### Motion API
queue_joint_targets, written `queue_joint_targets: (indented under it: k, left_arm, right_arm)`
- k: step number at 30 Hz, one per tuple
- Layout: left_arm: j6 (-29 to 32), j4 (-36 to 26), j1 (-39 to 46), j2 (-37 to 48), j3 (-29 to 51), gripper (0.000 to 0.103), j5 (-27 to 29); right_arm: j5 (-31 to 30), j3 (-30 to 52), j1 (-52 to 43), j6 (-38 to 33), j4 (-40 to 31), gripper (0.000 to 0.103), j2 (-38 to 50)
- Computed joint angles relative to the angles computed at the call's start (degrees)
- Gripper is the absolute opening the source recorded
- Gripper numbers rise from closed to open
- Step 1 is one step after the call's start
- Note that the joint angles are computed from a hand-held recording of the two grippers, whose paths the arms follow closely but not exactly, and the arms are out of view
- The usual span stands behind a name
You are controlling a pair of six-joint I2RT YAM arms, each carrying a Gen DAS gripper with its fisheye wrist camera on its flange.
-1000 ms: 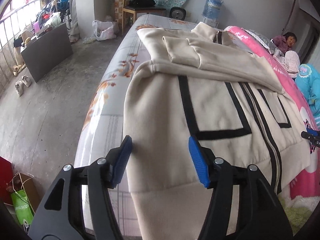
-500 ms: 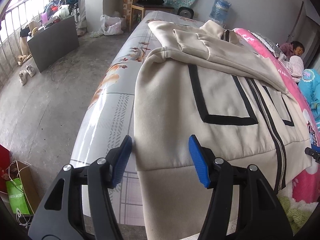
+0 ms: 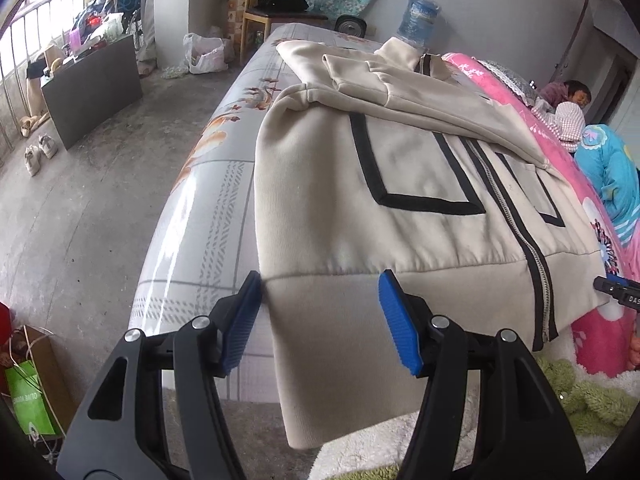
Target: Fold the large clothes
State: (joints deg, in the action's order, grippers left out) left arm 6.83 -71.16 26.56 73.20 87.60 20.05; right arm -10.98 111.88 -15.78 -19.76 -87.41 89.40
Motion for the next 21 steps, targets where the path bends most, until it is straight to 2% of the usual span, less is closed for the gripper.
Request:
queue_joint_targets:
  k: [2, 4, 9, 11, 13, 15, 21]
  left_arm:
    - [-0.38, -1.16, 2.50, -0.90, -1.05, 0.057, 3.81]
    - [-1.13, -1.44, 3.45, -2.71, -2.63, 0.055, 4.76]
    - [-2.66, -1.33, 2.29, -6.18, -5.34, 0.034, 1.45]
    - [-3.38, -1.08, 1.71, -6.58, -5.67, 0.023, -0.87]
    - [-4.00, -1.18, 2.20, -6.32, -5.49, 0.013, -1.05]
    - [-3.67, -1.63, 2.93, -6.25, -4.72, 0.006, -0.09]
    - [-2.78, -2.71, -1.89, -6.56, -2.55, 0.005, -6.79]
  right_arm:
    - [-0.17, -1.01, -0.24, 0.54, 0.64, 0.060, -0.55]
    - [-0.82, -1.36, -0.72, 0.77, 0.63, 0.047, -0.48]
    - [-1.06, -3.06, -1.13, 0.10, 1.29, 0.035, -1.93]
    - [-0.85, -3.90, -1.39, -0.40, 2.03, 0.029, -2.48]
    - [-0.79, -4.11, -1.92, -0.59, 2.43, 0.015, -2.64]
    - [-2.69, -2.54, -3.38, -1.02, 1.46, 0.009, -2.01]
    - [-2.75, -1.33, -4.15, -1.96, 0.39, 0.009, -1.58]
